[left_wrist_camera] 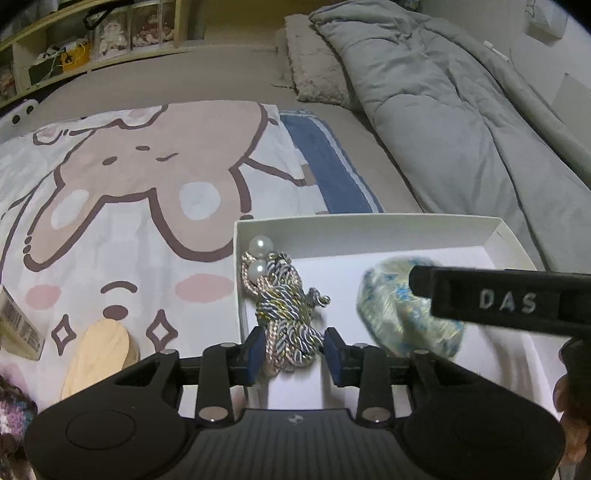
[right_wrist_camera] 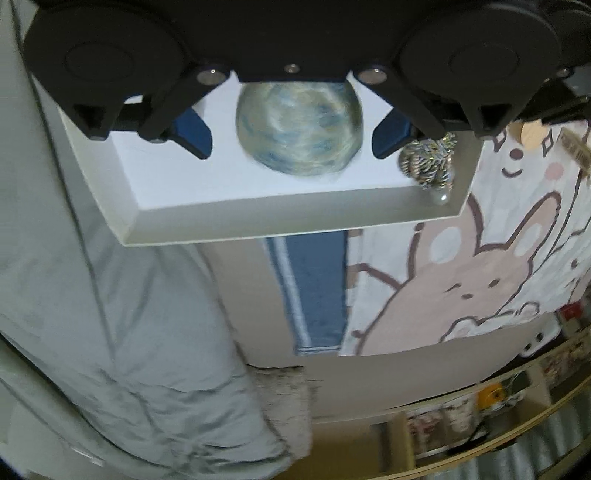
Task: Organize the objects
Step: 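Lower tassel and pouch into the white tray and open both tools, then withdraw both tools from the tray back over the remaining toys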
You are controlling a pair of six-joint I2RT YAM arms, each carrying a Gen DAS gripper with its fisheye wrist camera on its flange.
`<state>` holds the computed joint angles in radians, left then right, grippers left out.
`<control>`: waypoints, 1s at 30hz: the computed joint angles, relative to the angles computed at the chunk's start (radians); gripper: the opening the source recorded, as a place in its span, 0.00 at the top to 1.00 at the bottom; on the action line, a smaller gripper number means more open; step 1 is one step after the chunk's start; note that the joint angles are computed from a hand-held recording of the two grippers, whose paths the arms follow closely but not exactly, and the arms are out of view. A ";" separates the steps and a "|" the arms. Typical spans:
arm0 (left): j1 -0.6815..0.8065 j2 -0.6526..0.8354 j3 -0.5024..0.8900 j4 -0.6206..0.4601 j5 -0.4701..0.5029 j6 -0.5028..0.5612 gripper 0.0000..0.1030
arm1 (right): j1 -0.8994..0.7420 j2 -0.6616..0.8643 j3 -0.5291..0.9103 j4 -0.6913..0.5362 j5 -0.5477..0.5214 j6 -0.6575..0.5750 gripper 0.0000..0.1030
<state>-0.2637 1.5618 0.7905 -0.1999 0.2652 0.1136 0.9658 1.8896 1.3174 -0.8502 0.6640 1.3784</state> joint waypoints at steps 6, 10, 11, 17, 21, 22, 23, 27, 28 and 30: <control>-0.002 -0.034 -0.009 -0.028 0.002 0.026 0.56 | 0.013 -0.012 -0.003 -0.047 0.004 0.046 0.08; 0.008 -0.059 -0.003 -0.053 0.010 0.043 0.52 | 0.028 -0.020 -0.001 -0.086 0.013 0.082 0.10; 0.012 -0.065 -0.002 -0.061 0.015 0.049 0.51 | 0.035 -0.024 -0.002 -0.095 0.015 0.088 0.10; 0.035 -0.111 0.008 -0.111 0.025 0.081 0.49 | 0.070 -0.026 0.010 -0.156 0.015 0.137 0.14; 0.063 -0.150 0.012 -0.153 0.045 0.100 0.48 | 0.101 -0.025 0.041 -0.205 0.035 0.184 0.14; 0.072 -0.159 0.015 -0.164 0.049 0.105 0.47 | 0.112 -0.022 0.057 -0.226 0.041 0.200 0.14; 0.082 -0.170 0.018 -0.176 0.054 0.111 0.45 | 0.121 -0.018 0.073 -0.246 0.048 0.211 0.14; 0.122 -0.213 0.032 -0.230 0.076 0.141 0.37 | 0.159 0.005 0.139 -0.328 0.065 0.266 0.13; 0.131 -0.226 0.035 -0.244 0.082 0.151 0.34 | 0.167 0.011 0.154 -0.344 0.066 0.276 0.13; 0.152 -0.245 0.041 -0.269 0.096 0.174 0.30 | 0.182 0.032 0.197 -0.392 0.068 0.294 0.13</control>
<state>-0.1114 1.3171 0.8315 -0.4687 0.3616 0.2876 1.1482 1.9214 1.5143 -1.2418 0.7323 1.6726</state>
